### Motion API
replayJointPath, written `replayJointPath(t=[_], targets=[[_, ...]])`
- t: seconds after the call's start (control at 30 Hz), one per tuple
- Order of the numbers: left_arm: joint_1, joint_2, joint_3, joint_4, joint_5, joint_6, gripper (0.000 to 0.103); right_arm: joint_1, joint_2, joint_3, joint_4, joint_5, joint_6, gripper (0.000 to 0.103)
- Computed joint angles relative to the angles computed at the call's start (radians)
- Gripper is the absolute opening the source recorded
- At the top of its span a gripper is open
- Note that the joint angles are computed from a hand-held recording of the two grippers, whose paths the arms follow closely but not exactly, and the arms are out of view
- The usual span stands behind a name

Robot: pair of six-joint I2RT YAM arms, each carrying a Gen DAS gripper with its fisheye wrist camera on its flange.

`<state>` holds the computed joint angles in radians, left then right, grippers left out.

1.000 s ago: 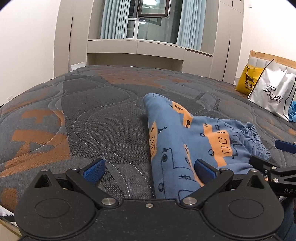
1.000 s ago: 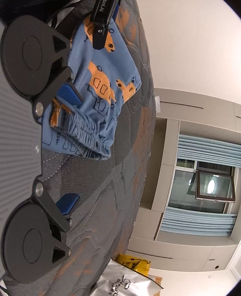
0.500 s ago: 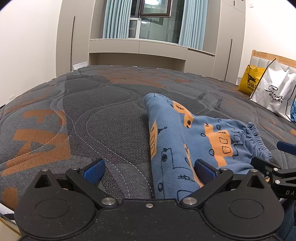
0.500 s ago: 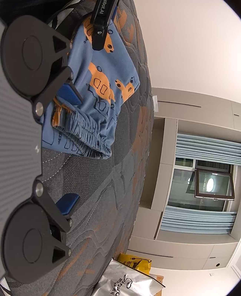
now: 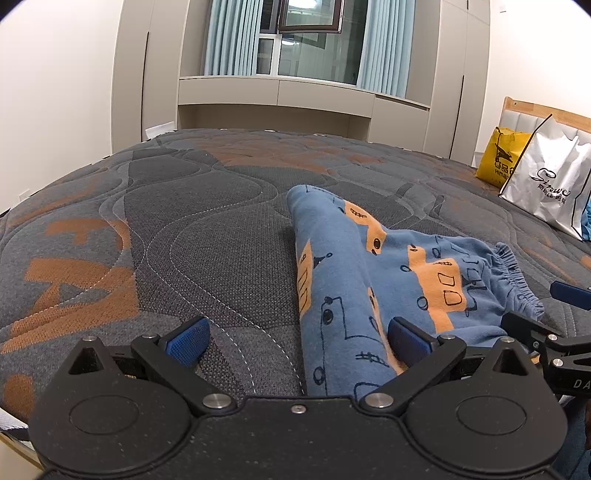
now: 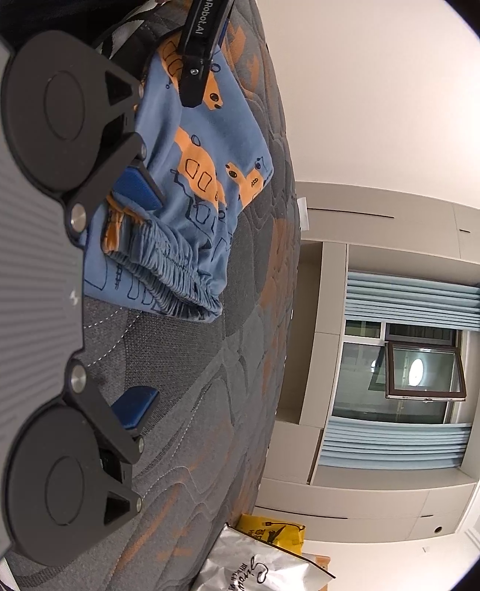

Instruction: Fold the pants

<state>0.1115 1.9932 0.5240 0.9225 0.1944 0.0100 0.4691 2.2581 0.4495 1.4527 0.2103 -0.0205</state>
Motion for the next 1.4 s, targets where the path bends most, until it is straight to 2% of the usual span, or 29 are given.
replayJointPath(t=[0.1,0.17,0.3,0.43,0.7,0.77,0.9,1.03,1.4], targets=[[0.005,-0.02,0.003,-0.012,0.011,-0.016,0.103,-0.019,-0.06,0.0,-0.072,-0.045,-0.001,0.103],[0.009,-0.027,0.002,0.003,0.022,-0.035,0.103,-0.055,-0.114,0.004,-0.13,-0.111,0.009,0.103],[0.013,-0.028,0.017,0.022,0.057,-0.09,0.103,-0.135,-0.181,0.04,-0.218,-0.27,0.105,0.103],[-0.006,-0.026,0.052,-0.022,0.047,-0.112,0.103,-0.191,-0.212,0.163,-0.433,-0.375,0.163,0.103],[-0.037,0.0,0.095,-0.086,0.029,-0.113,0.102,-0.251,-0.118,0.437,-0.777,-0.574,0.222,0.103],[-0.039,0.009,0.104,-0.096,0.027,-0.115,0.102,-0.258,-0.096,0.443,-0.76,-0.589,0.229,0.103],[-0.045,0.039,0.125,-0.11,0.018,-0.12,0.103,-0.243,-0.082,0.412,-0.696,-0.562,0.165,0.103],[-0.052,0.045,0.12,-0.095,0.004,-0.115,0.102,-0.223,-0.08,0.427,-0.718,-0.531,0.152,0.103],[-0.068,0.06,0.116,-0.073,-0.026,-0.098,0.103,-0.235,-0.073,0.427,-0.7,-0.553,0.168,0.103]])
